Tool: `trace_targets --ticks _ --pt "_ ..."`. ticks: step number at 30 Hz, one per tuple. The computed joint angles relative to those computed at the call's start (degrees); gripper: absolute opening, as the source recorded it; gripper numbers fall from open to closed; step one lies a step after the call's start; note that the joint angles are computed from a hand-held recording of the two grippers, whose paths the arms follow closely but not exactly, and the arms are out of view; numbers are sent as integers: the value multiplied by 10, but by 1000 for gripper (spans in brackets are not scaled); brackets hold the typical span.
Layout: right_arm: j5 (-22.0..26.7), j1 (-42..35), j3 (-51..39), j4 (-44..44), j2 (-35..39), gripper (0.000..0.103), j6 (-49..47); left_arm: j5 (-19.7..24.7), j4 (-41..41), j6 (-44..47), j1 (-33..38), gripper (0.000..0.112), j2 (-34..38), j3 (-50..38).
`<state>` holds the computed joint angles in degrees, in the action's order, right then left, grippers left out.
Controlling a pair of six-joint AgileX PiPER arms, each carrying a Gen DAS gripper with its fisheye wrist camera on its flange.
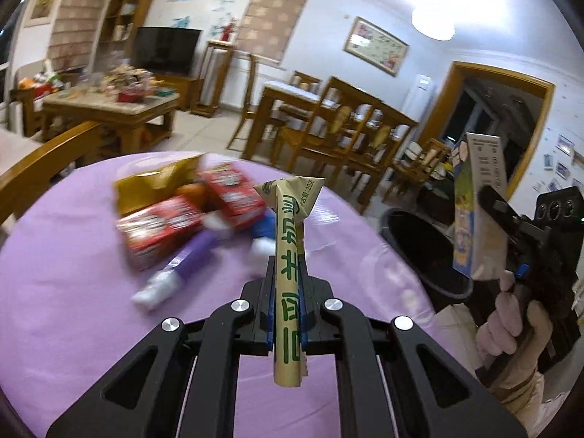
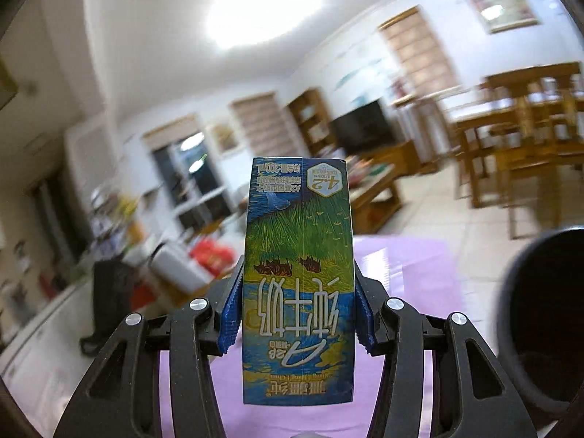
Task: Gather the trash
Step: 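Carry both items over the black bin and open both grippers to drop them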
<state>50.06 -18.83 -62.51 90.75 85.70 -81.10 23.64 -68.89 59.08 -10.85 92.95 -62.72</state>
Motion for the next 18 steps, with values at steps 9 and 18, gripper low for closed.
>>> trace_targets --ticks 9,18 --pt "53 -208 8 69 47 50 -55 -19 102 -132 -159 10 116 -157" --pt "59 -315 -100 82 185 50 -27 63 262 -325 -253 10 293 -420"
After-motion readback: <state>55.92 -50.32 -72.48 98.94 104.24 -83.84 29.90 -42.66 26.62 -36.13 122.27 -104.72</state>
